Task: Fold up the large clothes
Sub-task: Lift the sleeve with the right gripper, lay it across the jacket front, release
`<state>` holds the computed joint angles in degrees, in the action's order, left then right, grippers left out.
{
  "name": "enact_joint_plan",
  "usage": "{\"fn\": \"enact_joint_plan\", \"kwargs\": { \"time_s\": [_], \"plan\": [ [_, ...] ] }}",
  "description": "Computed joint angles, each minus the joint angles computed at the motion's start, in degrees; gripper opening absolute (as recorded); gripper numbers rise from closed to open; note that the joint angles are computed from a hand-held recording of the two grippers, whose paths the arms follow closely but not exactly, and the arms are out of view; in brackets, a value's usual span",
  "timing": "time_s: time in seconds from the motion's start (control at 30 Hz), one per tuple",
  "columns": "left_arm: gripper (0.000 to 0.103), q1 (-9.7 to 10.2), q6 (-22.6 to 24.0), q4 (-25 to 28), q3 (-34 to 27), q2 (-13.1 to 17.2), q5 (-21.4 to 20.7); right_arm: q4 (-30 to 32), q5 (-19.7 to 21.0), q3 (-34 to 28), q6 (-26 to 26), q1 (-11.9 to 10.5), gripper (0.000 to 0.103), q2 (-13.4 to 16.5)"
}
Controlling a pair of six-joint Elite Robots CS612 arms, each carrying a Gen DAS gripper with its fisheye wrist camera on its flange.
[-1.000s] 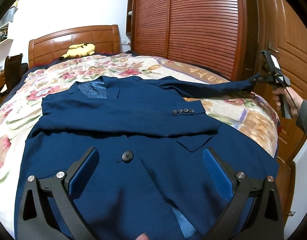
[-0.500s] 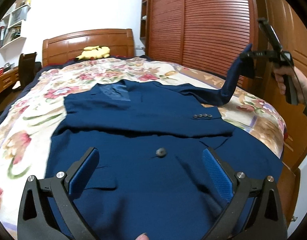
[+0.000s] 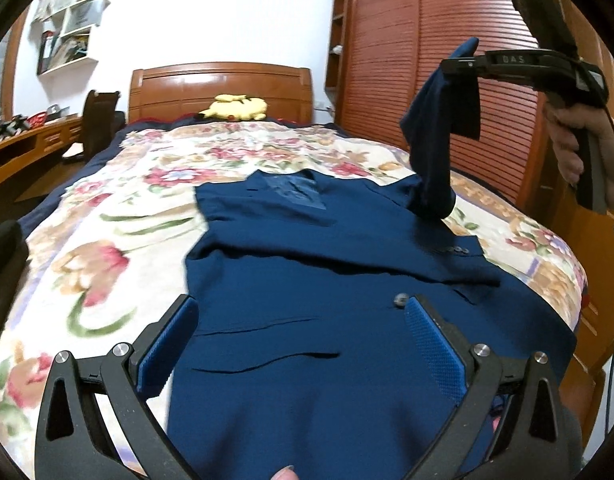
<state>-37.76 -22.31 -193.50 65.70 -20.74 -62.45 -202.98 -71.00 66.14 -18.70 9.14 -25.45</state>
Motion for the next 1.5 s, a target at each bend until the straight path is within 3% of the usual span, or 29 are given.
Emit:
{"fn": "enact_joint_plan", "kwargs": {
  "time_s": [0.17, 0.33, 0.47, 0.53, 0.63, 0.67, 0.7, 1.07, 1.27, 1.5],
  "plan": [
    [0.103, 0.44, -1.4, -1.7, 2.2, -0.9, 1.3, 0.6, 5.0, 1.7, -3.0, -0.2, 0.004, -0.8],
    [0.103, 0.82, -2.7, -3.0, 3.5, -1.4, 2.1, 1.3, 6.9, 5.2, -7.0, -0.2, 0.004, -2.3],
    [0.103, 0.99, -3.7, -3.4, 4.0, -1.5, 2.5, 5.7, 9.2, 5.5, -6.0, -1.4, 0.004, -3.2],
    [0.103, 0.92, -3.7, -3.4, 4.0, -1.6, 2.6, 7.4, 7.9, 5.4, -6.5, -1.3, 0.01, -3.7],
    [0.103, 0.92, -3.5, -3.1, 4.1, -1.6, 2.5, 7.5, 6.5, 6.1, -7.0, -1.0, 0.035, -4.4],
    [0.103, 0.91, -3.3, -2.9, 4.0, -1.6, 2.5, 6.8, 6.1, 7.0, -6.9, -0.8, 0.049, -5.0],
    [0.103, 0.86, -3.2, -2.8, 4.0, -1.6, 2.5, 6.3, 5.9, 7.4, -6.9, -0.8, 0.055, -5.1],
    [0.103, 0.57, -2.2, -1.5, 2.9, -1.2, 2.3, 6.4, -1.0, 5.5, -5.7, -0.1, 0.055, -2.5],
    [0.103, 0.36, -1.6, -0.4, 2.2, -1.0, 2.5, 13.0, -3.4, 1.5, -2.3, 0.0, 0.055, 0.0],
    [0.103, 0.39, -1.7, 0.5, 2.0, -0.9, 2.4, 24.2, -0.8, -5.5, 2.8, 0.9, 0.055, 3.7]
  ]
}}
